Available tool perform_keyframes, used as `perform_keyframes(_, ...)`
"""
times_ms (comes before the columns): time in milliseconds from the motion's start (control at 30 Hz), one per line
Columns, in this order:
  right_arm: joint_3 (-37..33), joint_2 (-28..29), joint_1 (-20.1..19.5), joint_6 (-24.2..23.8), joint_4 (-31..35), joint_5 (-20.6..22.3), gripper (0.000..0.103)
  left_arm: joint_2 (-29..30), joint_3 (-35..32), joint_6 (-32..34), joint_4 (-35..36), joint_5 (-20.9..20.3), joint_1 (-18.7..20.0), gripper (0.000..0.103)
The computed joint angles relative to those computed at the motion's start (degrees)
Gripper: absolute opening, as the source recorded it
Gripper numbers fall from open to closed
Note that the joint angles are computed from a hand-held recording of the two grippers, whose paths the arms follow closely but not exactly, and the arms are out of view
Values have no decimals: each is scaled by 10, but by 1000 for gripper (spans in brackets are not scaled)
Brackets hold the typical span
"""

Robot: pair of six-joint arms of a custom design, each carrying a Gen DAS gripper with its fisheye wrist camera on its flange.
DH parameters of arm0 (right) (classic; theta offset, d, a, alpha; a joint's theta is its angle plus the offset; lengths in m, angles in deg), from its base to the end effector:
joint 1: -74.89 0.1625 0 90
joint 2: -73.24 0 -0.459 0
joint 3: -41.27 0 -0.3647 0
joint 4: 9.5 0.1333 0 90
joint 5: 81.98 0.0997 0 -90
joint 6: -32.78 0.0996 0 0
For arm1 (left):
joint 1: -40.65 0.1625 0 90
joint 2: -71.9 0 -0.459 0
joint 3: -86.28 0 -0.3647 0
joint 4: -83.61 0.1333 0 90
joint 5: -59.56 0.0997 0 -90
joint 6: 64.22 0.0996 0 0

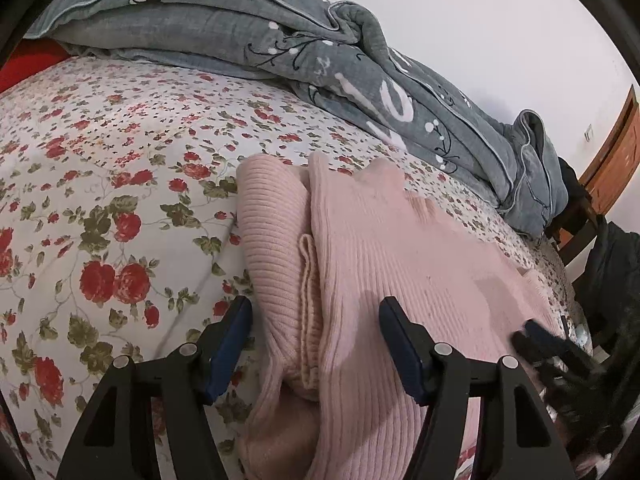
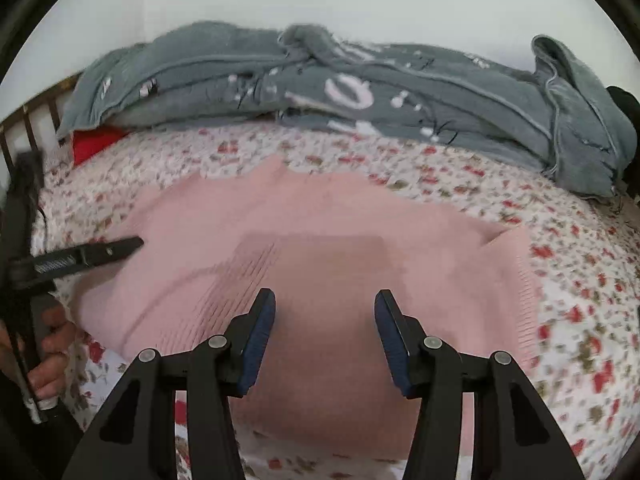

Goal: Fold small clothes

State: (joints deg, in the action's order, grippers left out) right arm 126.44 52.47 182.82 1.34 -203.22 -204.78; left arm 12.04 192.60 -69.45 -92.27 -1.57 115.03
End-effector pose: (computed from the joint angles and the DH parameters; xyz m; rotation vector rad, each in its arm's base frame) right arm 0.2962 -0.6577 -0.0052 0.7716 -2.2819 0.7670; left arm 0.0093 -0.6403 0.2910 -0.0033 2.5989 -1.0324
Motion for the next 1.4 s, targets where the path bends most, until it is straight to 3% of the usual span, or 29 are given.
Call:
perform_keyframes(133,-4,25,-2,-15,-50,-15,51,0,0,5,0,2,0,63)
perform_keyframes(267,11,12,3,7,-54,-12,51,0,-1,3,0,-1,0,63)
perform_keyframes(467,4,30,11,-28,-68,-5,51,1,-3,2,2,-3,1,62)
perform_keyframes(567,-33,61,14,-58,-91,-30,51,2,-4,5,1,-3,1,60)
perform_keyframes(767,-71,86,18,-69,-93,-62,50,3,-5,4,3,-7,2,54)
perform_keyframes(967,3,72,33,-103,-166,-87,51,1,-12,-31,15,-41,14,50)
perform_keyframes(1167,88,58,41,-150,-221,-92,50,6,-6,-26,8,5,-4,44)
perform_keyframes(1300,140,7,31,-106,-201,-47,50,1,-12,-39,29,19,-10,26)
perform_keyframes(1400,177,-41,16,-69,-200,4,50,-8,-21,-52,57,35,-23,23)
